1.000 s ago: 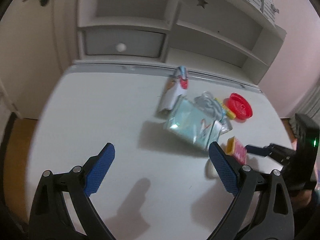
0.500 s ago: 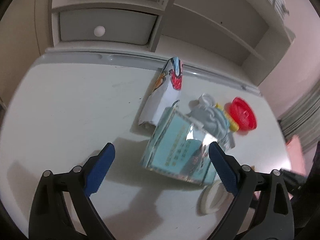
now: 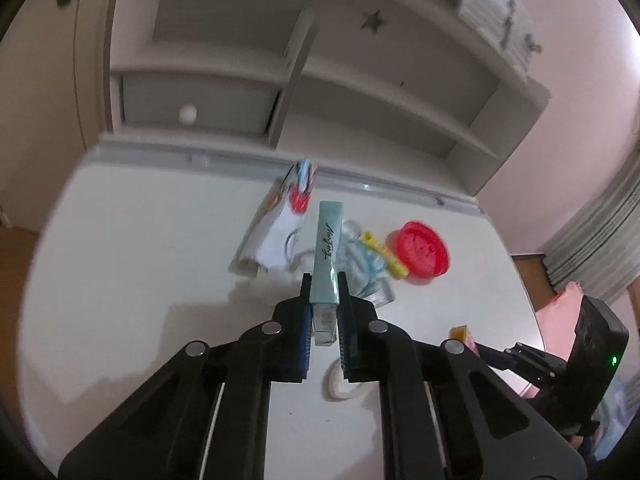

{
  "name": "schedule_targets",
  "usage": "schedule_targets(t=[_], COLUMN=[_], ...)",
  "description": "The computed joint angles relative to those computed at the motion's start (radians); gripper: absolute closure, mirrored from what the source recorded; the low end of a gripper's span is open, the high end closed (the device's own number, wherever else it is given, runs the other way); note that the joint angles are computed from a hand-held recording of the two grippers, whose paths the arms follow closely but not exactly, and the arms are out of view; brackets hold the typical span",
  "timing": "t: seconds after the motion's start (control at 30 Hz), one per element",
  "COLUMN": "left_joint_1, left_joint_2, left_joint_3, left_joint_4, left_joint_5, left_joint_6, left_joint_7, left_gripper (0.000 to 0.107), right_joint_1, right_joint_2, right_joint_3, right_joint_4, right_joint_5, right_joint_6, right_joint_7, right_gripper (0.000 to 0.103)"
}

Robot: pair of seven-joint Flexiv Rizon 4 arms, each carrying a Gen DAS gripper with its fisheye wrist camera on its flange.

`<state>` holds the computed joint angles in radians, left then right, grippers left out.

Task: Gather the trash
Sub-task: 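Grasp teal strip with left tool while right tool grasps pink packet, then carry teal strip and pink packet over the bin and open both tools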

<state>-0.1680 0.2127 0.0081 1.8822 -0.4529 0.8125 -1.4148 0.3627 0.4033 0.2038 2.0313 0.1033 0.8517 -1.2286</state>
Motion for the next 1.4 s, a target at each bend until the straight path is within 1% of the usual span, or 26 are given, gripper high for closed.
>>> schedule_targets(t=[0.13, 0.17, 0.27, 0.37, 0.43, 0.5, 0.53, 0.57, 0.63, 0.73, 0.83, 0.9, 0.93, 1.0, 1.07, 1.1, 1.13, 1.17, 1.2, 1.23, 1.33, 1.4], left_joint_1=[-0.006, -0.011, -0.047, -0.098, -0.147, -0.205, -0.230, -0.259, -0.322, -0.408, -0.498, -0.556, -0.582, -0.642, -0.698, -0.735, -0.754, -0.771, -0.798, -0.815, -0.857, -0.886], left_joint_2=[0.021, 0.021, 0.000, -0.049, -0.089, -0.150, -0.175, -0.207, -0.278, -0.389, -0.501, -0.579, -0.607, -0.690, -0.752, -0.797, -0.831, -0.858, -0.904, -0.932, -1.010, -1.075], left_joint_3=[-0.035, -0.049, -0.092, -0.154, -0.187, -0.233, -0.245, -0.263, -0.299, -0.356, -0.389, -0.406, -0.402, -0.397, -0.369, -0.349, -0.340, -0.335, -0.320, -0.306, -0.277, -0.255], left_joint_4=[-0.039, -0.053, -0.101, -0.162, -0.202, -0.255, -0.277, -0.303, -0.358, -0.447, -0.549, -0.615, -0.640, -0.723, -0.794, -0.852, -0.895, -0.923, -0.983, -1.019, -1.096, -1.180], left_joint_5=[0.075, 0.101, 0.149, 0.210, 0.221, 0.235, 0.238, 0.235, 0.201, 0.128, 0.150, 0.153, 0.162, 0.190, 0.227, 0.262, 0.270, 0.272, 0.288, 0.297, 0.312, 0.320], left_joint_6=[0.004, 0.008, 0.008, 0.029, 0.037, 0.048, 0.052, 0.054, 0.056, 0.021, -0.024, -0.065, -0.083, -0.151, -0.205, -0.250, -0.287, -0.316, -0.375, -0.412, -0.479, -0.560], left_joint_7=[-0.025, -0.030, -0.021, -0.009, 0.019, 0.053, 0.065, 0.083, 0.146, 0.259, 0.316, 0.363, 0.369, 0.388, 0.377, 0.363, 0.363, 0.362, 0.353, 0.348, 0.336, 0.316], left_gripper=[0.097, 0.097, 0.097, 0.097, 0.097, 0.097, 0.097, 0.097, 0.097, 0.097, 0.097, 0.097, 0.097, 0.097, 0.097, 0.097, 0.097, 0.097, 0.097, 0.097, 0.097, 0.097], right_joint_1=[-0.052, -0.076, -0.133, -0.220, -0.270, -0.349, -0.377, -0.429, -0.505, -0.629, -0.750, -0.815, -0.848, -0.914, -0.969, -0.992, -1.015, -1.029, -1.043, -1.055, -1.093, -1.103], right_joint_2=[0.090, 0.131, 0.225, 0.358, 0.423, 0.520, 0.551, 0.606, 0.678, 0.766, 0.813, 0.820, 0.821, 0.807, 0.775, 0.757, 0.733, 0.704, 0.681, 0.653, 0.573, 0.526], right_joint_3=[-0.003, -0.007, -0.024, -0.058, -0.080, -0.114, -0.125, -0.149, -0.193, -0.268, -0.354, -0.408, -0.429, -0.482, -0.537, -0.553, -0.575, -0.589, -0.597, -0.604, -0.635, -0.621], right_joint_4=[0.051, 0.075, 0.129, 0.202, 0.240, 0.282, 0.299, 0.322, 0.351, 0.393, 0.431, 0.449, 0.461, 0.489, 0.518, 0.527, 0.542, 0.552, 0.558, 0.565, 0.589, 0.599], right_joint_5=[-0.022, -0.031, -0.050, -0.071, -0.082, -0.100, -0.108, -0.124, -0.143, -0.177, -0.212, -0.219, -0.223, -0.234, -0.230, -0.227, -0.226, -0.219, -0.213, -0.207, -0.194, -0.169], right_joint_6=[0.010, 0.007, -0.016, -0.070, -0.103, -0.173, -0.192, -0.233, -0.292, -0.370, -0.424, -0.447, -0.456, -0.469, -0.474, -0.475, -0.473, -0.470, -0.466, -0.459, -0.419, -0.393], right_joint_7=[0.038, 0.053, 0.089, 0.127, 0.144, 0.162, 0.164, 0.167, 0.163, 0.143, 0.109, 0.082, 0.069, 0.032, -0.004, -0.019, -0.036, -0.048, -0.061, -0.071, -0.114, -0.119], right_gripper=[0.054, 0.054, 0.054, 0.054, 0.054, 0.054, 0.054, 0.054, 0.053, 0.053, 0.053, 0.053, 0.053, 0.053, 0.053, 0.053, 0.053, 0.053, 0.053, 0.053, 0.053, 0.053])
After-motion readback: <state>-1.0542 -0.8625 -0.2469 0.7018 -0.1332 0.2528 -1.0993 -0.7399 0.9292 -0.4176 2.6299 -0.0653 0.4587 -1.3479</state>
